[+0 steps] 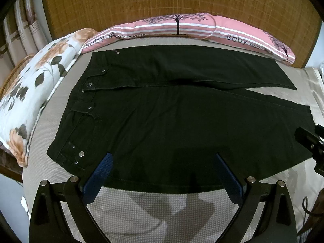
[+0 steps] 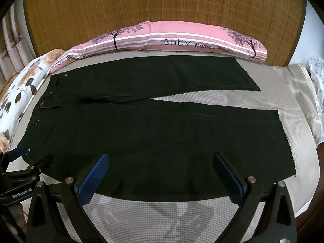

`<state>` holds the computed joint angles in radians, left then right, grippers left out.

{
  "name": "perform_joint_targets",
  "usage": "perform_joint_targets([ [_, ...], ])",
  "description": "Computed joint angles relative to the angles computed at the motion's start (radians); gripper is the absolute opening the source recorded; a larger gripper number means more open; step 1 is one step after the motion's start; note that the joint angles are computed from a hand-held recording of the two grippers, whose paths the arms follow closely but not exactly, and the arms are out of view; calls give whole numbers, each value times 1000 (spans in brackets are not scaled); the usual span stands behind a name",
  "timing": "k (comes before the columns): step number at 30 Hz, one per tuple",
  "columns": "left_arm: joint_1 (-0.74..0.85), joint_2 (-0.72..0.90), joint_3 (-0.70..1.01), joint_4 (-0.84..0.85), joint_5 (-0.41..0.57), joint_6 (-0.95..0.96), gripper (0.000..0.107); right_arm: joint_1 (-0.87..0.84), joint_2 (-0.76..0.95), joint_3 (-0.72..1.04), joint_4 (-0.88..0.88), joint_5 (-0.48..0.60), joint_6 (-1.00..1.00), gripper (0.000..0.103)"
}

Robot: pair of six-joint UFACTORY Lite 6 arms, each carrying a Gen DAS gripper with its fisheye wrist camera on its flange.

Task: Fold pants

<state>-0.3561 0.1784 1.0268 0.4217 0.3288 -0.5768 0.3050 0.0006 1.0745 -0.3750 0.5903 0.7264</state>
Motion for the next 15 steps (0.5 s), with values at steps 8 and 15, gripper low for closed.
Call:
perform_joint_targets([
  [8, 17, 1, 5, -6, -8, 21, 98, -14, -6, -18, 16, -24, -23, 101],
  [15, 143, 103, 152, -261, 14, 328, 78, -100, 23, -5, 266, -120, -281, 101],
])
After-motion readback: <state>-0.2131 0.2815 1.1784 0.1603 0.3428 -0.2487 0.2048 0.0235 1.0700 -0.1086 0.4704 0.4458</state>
